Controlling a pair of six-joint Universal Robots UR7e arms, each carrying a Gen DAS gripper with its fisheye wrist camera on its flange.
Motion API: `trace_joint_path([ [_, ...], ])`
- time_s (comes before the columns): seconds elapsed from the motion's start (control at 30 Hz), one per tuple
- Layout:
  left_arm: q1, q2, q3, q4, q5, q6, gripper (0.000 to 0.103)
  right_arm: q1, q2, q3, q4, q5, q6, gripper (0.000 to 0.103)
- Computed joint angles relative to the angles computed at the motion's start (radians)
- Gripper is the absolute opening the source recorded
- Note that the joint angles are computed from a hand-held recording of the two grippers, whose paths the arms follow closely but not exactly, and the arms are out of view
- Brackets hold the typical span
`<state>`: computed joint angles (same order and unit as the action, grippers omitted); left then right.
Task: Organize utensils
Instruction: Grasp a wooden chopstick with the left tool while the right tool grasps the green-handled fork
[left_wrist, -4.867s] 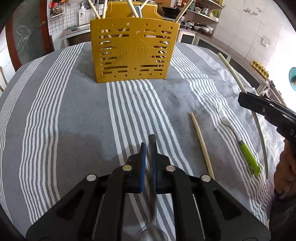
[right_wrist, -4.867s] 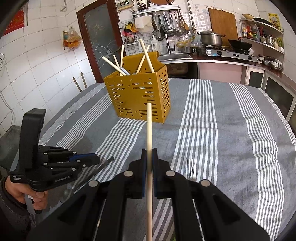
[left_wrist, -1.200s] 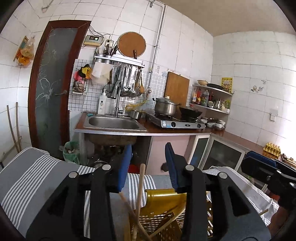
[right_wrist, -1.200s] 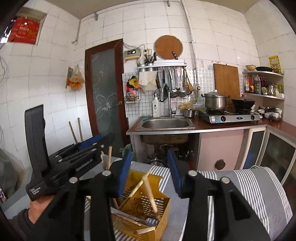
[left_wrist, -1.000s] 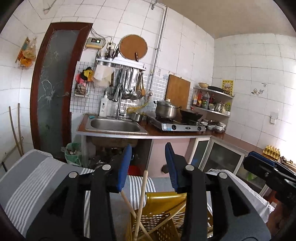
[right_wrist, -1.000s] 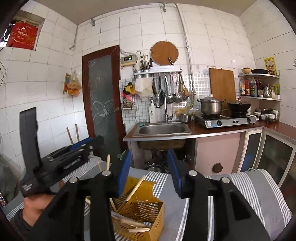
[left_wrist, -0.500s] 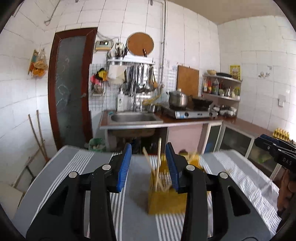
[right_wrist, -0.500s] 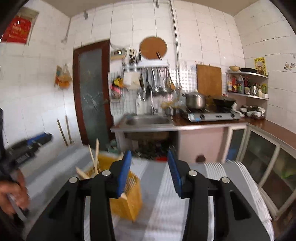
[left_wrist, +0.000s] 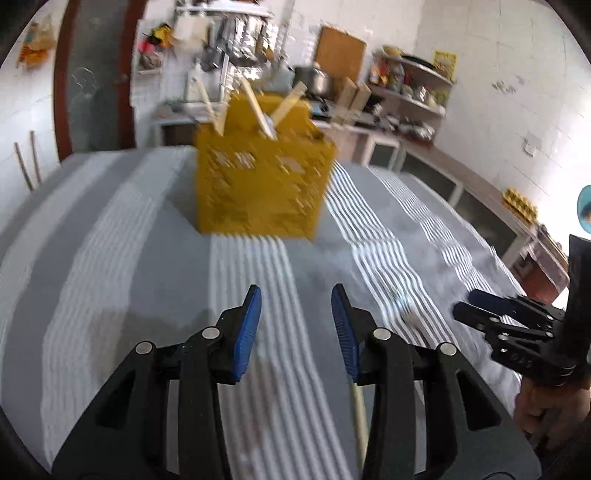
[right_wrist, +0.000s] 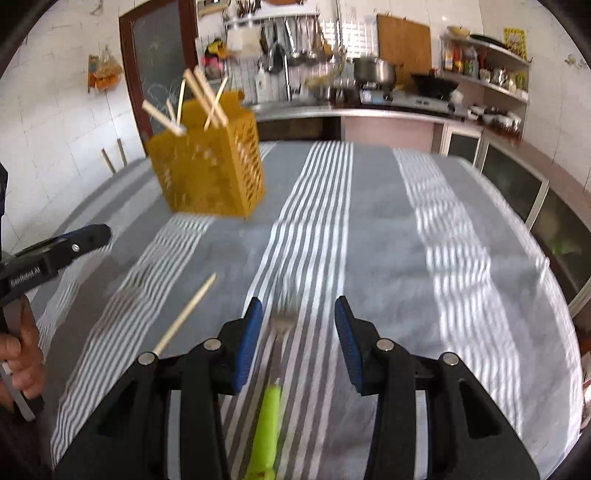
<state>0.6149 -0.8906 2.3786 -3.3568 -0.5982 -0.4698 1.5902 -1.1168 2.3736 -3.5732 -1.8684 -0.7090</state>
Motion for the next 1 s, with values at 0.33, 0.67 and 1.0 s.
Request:
trace_joint_path([
  [0.33,0.014,0.071,-0.023,0.087,-0.084,-0.038,0.039,0.005,0.062,-0.017,0.023,-0.068,0.002,0.036],
  [0.67,0.096,0.109,-0.128,0.200,-0.176,0.021,0.039,0.014,0.092,-0.083,0.149,-0.115,0.035,0.022],
  [1.0,0.127,0.116,-0.176,0.295,-0.122,0.079,0.011,0.021,0.102,-0.085,0.126,-0.178,-0.015,0.007],
])
